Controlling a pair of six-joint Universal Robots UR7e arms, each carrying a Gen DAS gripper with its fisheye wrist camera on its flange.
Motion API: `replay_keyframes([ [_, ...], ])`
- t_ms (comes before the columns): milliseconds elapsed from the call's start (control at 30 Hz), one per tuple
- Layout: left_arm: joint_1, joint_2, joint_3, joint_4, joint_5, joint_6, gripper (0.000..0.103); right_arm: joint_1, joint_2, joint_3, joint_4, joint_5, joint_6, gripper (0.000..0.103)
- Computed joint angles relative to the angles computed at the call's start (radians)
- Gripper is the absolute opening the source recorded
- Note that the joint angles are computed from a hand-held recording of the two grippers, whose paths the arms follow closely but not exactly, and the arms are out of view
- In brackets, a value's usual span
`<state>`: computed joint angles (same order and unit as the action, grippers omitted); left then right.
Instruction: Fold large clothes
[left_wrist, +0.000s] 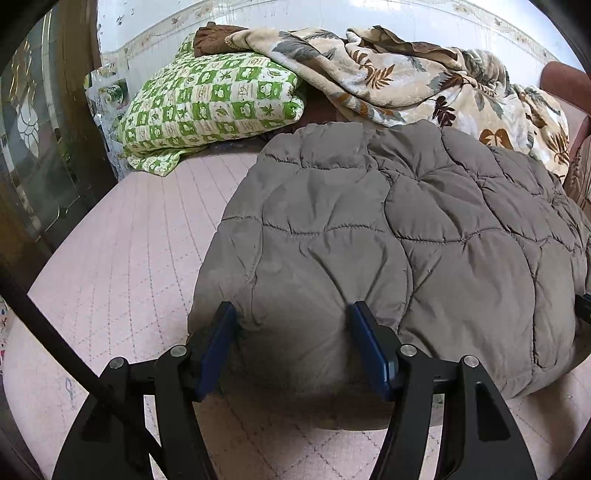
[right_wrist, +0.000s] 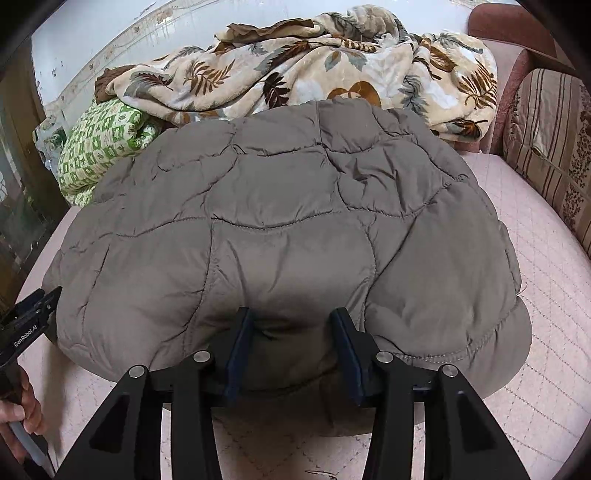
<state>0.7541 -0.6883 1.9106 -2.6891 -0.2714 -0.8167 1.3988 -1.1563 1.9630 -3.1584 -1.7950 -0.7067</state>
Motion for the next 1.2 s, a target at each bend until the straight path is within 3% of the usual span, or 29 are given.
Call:
replay_keyframes([
  [933, -0.004, -0.002, -0.012, 0.078, 0.014, -0.044, 0.064, 0.023, 0.007, -0.003, -0.015, -0.055, -0.005, 0.049],
  [1067, -0.004, -0.004, -0.011, 0.079, 0.013, -0.043, 0.064, 0.033, -0.005, 0.011, -0.043, -0.048, -0.005, 0.049],
  [1200, -0.008, -0.007, -0.003, 0.056, 0.013, -0.037, 0.064, 0.047, -0.021, 0.049, -0.107, 0.028, -0.043, 0.049],
])
